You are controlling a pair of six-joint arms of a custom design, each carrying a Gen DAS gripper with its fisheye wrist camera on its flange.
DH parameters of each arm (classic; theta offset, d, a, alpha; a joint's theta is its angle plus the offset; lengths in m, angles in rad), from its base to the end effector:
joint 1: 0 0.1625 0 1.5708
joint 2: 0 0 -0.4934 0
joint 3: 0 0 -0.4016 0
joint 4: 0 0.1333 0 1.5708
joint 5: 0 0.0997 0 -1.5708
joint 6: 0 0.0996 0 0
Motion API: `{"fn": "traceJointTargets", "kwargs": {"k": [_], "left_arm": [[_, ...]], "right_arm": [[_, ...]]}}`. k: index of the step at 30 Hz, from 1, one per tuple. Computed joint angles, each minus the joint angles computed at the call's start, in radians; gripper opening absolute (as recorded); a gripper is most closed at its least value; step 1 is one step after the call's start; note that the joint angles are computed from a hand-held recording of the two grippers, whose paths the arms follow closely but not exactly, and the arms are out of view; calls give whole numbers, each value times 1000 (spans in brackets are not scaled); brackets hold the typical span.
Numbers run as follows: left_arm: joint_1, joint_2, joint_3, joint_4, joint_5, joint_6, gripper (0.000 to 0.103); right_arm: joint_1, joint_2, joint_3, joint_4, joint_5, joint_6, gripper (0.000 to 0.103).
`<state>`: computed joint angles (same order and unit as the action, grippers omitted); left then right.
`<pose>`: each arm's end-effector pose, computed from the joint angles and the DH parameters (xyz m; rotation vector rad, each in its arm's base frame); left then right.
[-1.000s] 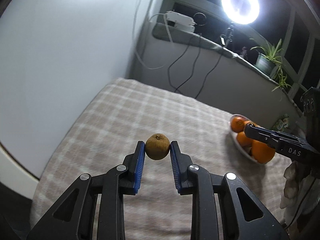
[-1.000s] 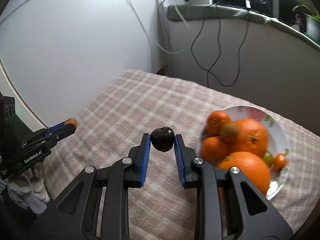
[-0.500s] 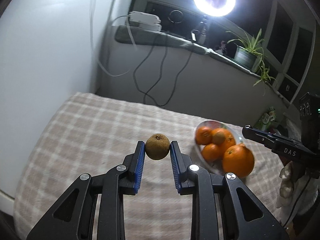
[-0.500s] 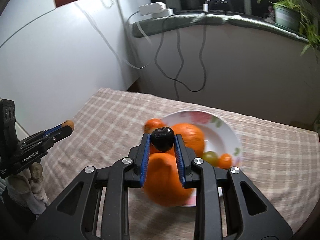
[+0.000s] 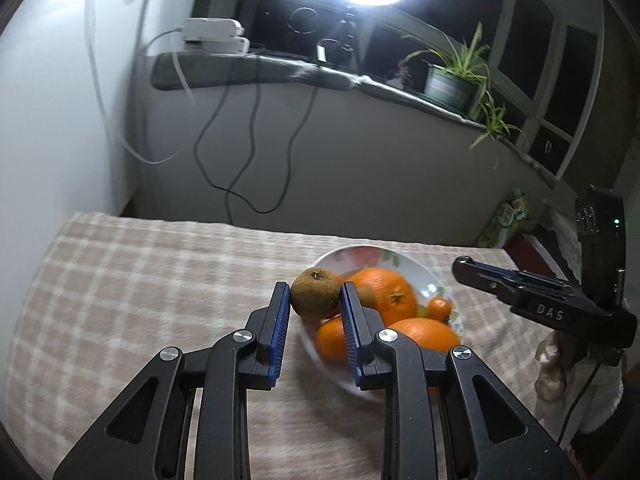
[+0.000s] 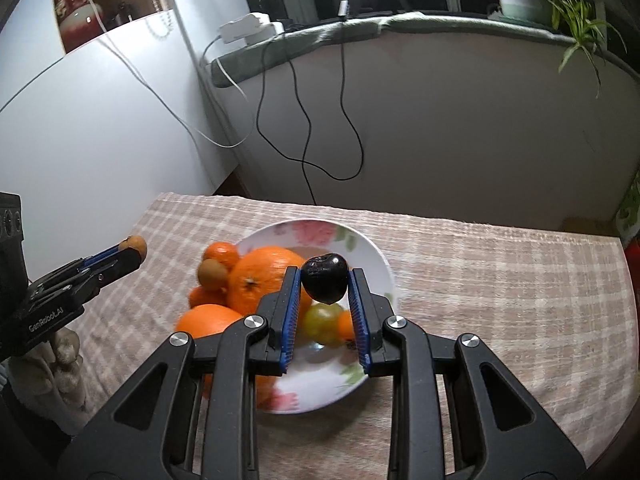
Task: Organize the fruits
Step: 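Carry the kiwi with the left tool while the right tool carries the plum to the plate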
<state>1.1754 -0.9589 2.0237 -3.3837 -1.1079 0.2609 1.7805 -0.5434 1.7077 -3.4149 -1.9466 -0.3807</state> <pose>-0.0716 -0.6330 0.2176 0.5980 2.4876 -1.0381 0.2439 -0.6811 0.0394 0.5856 -2.5230 0.8686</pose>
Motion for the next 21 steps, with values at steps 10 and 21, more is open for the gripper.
{"fn": "traceJointTargets", "kwargs": {"k": [10,21], "left_arm": [[-17,60,-67,54,-26,12,24],[-32,112,-136,133,-52,19,24]], "right_arm": [[-35,-3,-23,51,33,-16,25],[-56,8,-39,65,52,-12,25]]}}
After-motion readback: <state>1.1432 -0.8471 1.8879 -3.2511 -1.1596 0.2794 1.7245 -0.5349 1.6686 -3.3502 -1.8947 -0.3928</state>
